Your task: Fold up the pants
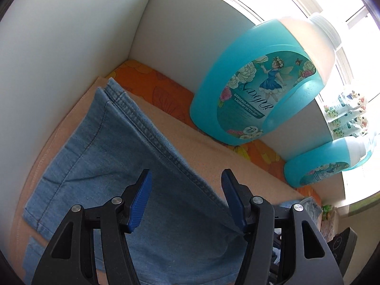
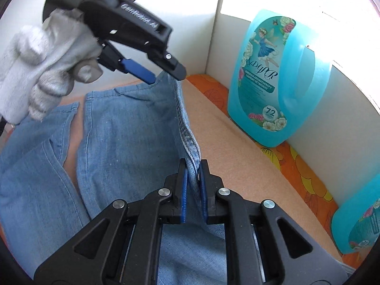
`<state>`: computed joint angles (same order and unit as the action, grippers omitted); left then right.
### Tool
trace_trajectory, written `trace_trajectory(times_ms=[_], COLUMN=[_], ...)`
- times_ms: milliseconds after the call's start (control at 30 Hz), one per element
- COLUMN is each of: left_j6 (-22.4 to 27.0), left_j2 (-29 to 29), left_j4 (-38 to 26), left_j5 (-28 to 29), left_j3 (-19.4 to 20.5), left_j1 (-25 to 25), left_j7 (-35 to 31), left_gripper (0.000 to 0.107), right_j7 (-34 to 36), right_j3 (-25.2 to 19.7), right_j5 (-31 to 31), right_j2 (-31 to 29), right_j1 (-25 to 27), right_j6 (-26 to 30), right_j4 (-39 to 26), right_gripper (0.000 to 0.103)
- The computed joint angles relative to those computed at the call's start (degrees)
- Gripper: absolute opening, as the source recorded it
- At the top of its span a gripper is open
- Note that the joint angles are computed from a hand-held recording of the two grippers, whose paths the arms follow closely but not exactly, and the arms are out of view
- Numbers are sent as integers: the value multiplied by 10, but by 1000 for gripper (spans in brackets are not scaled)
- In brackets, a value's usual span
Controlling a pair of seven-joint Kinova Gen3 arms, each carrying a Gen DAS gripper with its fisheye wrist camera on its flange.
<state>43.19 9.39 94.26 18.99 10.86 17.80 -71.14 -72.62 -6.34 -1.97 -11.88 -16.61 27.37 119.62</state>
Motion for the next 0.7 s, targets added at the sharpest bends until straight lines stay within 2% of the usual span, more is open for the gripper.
trace_trajectory(times_ms=[100,233,267,300,333,433,500,533,567,700], left_j6=[16,-10,-19,-22,-26,-64,-82,-90,-97,-121], left_j2=[18,20,19,16,14,-1,-10,-14,-17,-30], left_j4=[-10,8,17,24,32,66,79,85,91,108], left_j5=[5,-20,-18,-7,6,26,26,25,24,9], left_j3=[2,1,2,5,7,10,9,9,8,5], left_j1=[1,17,16,9,2,-3,-2,0,1,7], left_j7=[7,21,17,5,-10,-34,-43,-44,-45,-35], left_gripper=[59,55,40,19,15,13,9,9,8,6], right_j7=[-35,-35,-37,-30,-27,-5,30,44,58,104], right_j3=[-35,-28,-29,-20,-16,4,34,44,51,74], right_j5=[38,44,41,35,32,13,-14,-21,-21,4], right_j2=[-3,-18,-20,-20,-21,-23,-30,-38,-48,-50], right_j1=[10,0,-3,-9,-11,-20,-29,-27,-22,18], right_j6=[-9,-16,-24,-22,-18,-2,13,13,9,29], right_j4=[15,32,40,40,40,34,28,30,35,24], right_gripper=[10,10,10,10,10,12,38,69,85,86])
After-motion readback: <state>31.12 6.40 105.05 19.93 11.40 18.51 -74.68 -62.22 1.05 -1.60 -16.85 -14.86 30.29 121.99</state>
